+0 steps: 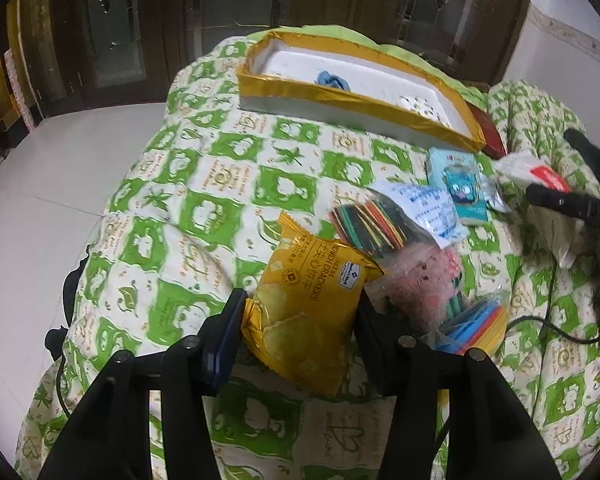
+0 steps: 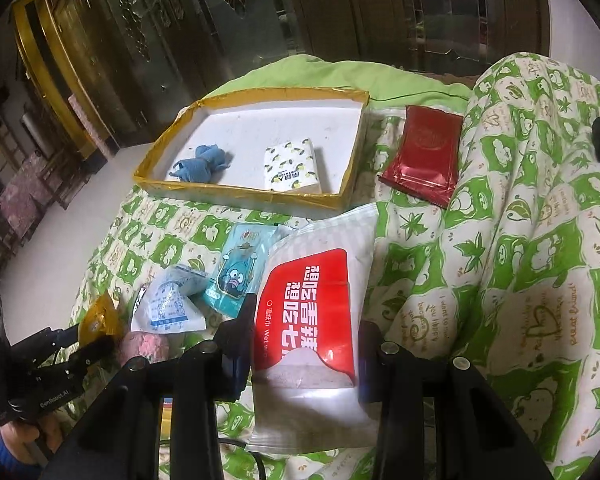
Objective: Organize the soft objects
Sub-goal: 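Grasp the wet-wipe pack with the right gripper while the left grasps the yellow snack bag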
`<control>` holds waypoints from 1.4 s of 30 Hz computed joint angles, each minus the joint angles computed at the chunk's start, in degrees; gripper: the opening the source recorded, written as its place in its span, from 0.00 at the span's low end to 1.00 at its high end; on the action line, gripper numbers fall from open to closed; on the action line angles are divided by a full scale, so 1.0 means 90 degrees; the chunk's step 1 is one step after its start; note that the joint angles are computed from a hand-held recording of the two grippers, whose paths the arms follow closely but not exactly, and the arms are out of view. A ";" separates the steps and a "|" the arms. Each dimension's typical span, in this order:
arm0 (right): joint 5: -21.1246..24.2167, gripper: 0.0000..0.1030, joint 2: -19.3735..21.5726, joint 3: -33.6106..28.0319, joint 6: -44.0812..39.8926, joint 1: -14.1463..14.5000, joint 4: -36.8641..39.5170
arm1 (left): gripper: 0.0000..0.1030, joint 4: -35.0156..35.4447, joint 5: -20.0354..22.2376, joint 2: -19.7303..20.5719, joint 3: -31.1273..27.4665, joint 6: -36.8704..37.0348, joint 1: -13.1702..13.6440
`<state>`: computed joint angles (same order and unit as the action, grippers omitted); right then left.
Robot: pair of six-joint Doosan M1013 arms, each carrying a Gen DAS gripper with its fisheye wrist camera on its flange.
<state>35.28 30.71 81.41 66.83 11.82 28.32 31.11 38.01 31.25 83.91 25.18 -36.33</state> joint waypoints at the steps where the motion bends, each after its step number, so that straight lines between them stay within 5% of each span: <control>1: 0.0007 0.41 0.0000 0.0001 -0.0008 0.0000 0.0007 | 0.50 0.0026 -0.0031 -0.0023 0.0028 -0.0085 0.0014; 20: 0.0088 0.41 -0.0015 0.0000 -0.0421 -0.0054 0.0614 | 0.50 -0.0133 -0.0115 -0.0053 -0.0208 -0.0113 0.0052; 42: 0.0086 0.41 -0.0028 0.0009 -0.0482 -0.0109 0.0847 | 0.50 -0.0126 0.0337 0.0298 -0.1110 0.0362 0.0089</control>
<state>36.05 30.45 81.49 62.49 10.85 35.94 29.97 41.05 33.93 73.92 28.44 -35.52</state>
